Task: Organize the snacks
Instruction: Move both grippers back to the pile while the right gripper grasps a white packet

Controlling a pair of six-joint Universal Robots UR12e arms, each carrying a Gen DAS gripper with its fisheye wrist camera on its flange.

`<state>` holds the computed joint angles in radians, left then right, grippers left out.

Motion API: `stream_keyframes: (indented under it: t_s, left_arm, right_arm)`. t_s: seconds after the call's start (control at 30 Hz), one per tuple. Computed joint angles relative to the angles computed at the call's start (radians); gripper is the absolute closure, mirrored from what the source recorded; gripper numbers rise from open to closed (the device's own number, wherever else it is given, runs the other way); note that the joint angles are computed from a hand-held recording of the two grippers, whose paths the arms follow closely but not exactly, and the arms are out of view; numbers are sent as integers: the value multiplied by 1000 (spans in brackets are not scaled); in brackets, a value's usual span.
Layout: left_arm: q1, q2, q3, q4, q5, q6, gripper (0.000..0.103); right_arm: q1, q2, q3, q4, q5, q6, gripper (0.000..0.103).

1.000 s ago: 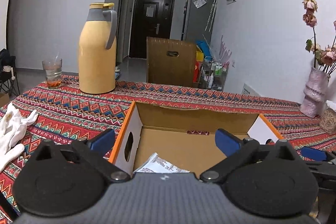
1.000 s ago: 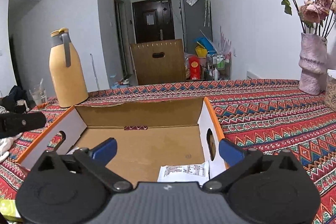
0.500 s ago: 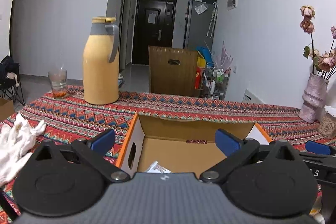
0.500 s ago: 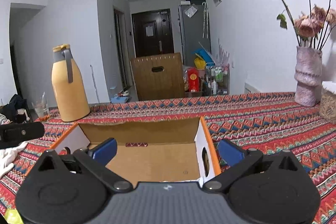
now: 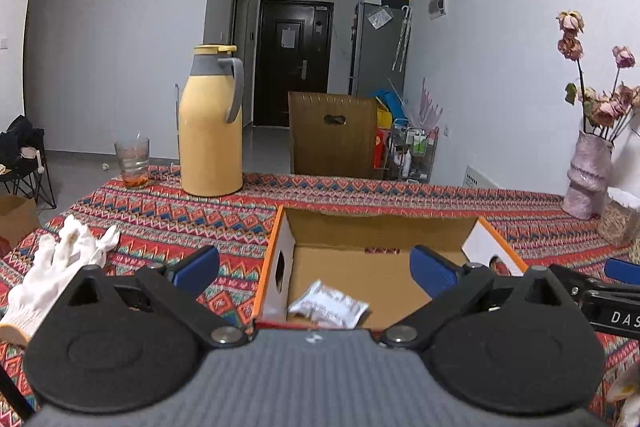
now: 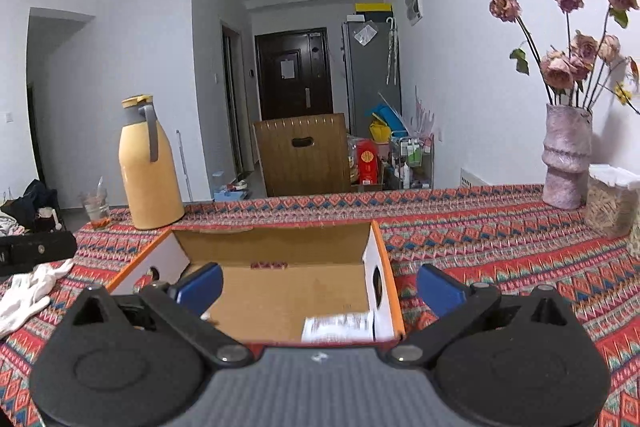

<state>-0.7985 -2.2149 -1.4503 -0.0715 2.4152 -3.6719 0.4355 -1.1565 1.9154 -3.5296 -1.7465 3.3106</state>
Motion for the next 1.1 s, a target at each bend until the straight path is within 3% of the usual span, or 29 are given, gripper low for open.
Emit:
stream_keyframes:
  t_s: [0.67, 0.83, 0.9, 1.03, 1.1]
  left_arm:
    - [-40, 67, -153, -107, -72, -139, 0]
    - [-45, 72, -167, -128, -82, -159, 0]
    - [-46, 73, -167, -140, -84, -168, 0]
    - [-47, 74, -169, -148, -86, -174, 0]
    - [-48, 75, -170, -151, -86, -178, 0]
  right_arm:
    - [-4, -87, 227, 16, -21, 5, 1]
    - [-10, -94, 257, 58, -12, 14, 17]
    - [-12, -90, 254, 78, -6, 22, 28]
    - [-9, -75, 238, 93, 8, 28, 37]
    - [-10, -69, 228, 105, 11, 34, 55]
